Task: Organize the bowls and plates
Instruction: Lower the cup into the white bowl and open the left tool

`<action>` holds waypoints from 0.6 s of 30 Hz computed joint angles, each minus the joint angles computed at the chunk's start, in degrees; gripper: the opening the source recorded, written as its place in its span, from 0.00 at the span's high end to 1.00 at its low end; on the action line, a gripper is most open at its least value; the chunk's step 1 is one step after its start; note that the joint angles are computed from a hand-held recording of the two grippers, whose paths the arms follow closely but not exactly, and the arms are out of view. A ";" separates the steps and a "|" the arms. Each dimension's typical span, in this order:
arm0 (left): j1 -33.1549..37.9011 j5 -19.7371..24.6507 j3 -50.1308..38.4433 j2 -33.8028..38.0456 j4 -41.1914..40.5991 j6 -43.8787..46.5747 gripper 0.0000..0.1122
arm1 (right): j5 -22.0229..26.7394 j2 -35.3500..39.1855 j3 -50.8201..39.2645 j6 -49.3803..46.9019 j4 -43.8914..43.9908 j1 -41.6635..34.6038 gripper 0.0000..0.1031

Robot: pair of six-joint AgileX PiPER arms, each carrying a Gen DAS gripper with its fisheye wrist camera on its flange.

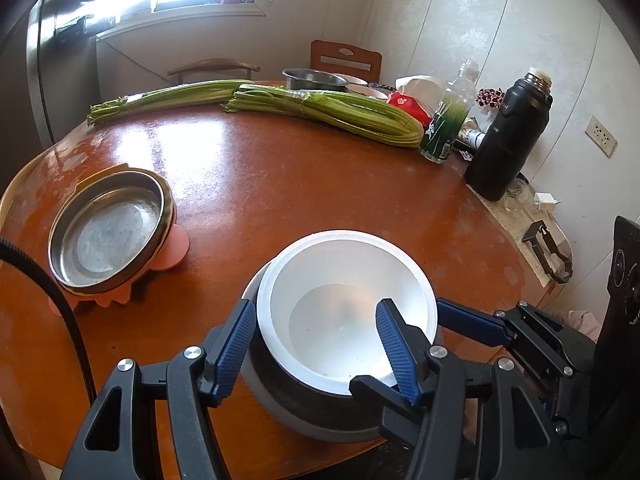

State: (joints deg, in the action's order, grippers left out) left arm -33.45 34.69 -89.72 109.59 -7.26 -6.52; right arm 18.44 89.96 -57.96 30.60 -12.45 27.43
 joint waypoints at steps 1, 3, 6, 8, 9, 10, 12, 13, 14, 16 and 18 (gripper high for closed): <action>-0.01 0.00 0.03 0.00 0.02 0.02 0.45 | -0.03 -0.18 0.11 0.31 -0.32 -0.06 0.26; -0.07 -0.13 0.14 -0.11 -0.08 0.06 0.45 | -0.13 -0.53 0.37 1.50 -1.45 0.01 0.26; -0.05 -0.50 0.36 -0.31 -0.32 0.36 0.45 | -0.16 -0.95 0.78 3.84 -3.83 0.38 0.26; -0.07 -0.73 0.50 -0.42 -0.33 0.44 0.45 | -0.03 -1.02 0.78 4.50 -4.48 0.46 0.26; -0.04 -0.75 0.63 -0.56 -0.43 0.45 0.45 | 0.09 -1.04 0.74 5.16 -5.13 0.67 0.26; 0.00 -0.78 0.70 -0.62 -0.47 0.40 0.45 | 0.06 -1.12 0.84 5.65 -5.68 0.75 0.26; 0.13 -1.05 1.05 -0.82 -0.89 0.75 0.44 | 0.02 -1.22 0.95 6.24 -6.33 0.91 0.26; 0.16 -1.09 1.15 -0.90 -0.96 0.73 0.45 | -0.06 -1.26 1.01 6.61 -6.72 0.99 0.26; 0.15 -1.26 1.35 -1.05 -0.81 0.62 0.45 | 0.04 -1.29 1.02 7.32 -7.52 1.17 0.26; 0.15 -1.37 1.61 -1.33 -0.63 0.49 0.45 | 0.39 -1.28 0.97 9.34 -9.57 1.56 0.26; 0.19 -1.54 1.93 -1.62 -0.49 0.19 0.45 | 0.62 -1.31 1.04 11.91 -12.23 1.94 0.26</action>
State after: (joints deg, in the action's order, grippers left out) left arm -33.26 33.15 -87.79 107.97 -7.76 -6.33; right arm 19.06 88.65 -56.92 42.51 -24.67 29.37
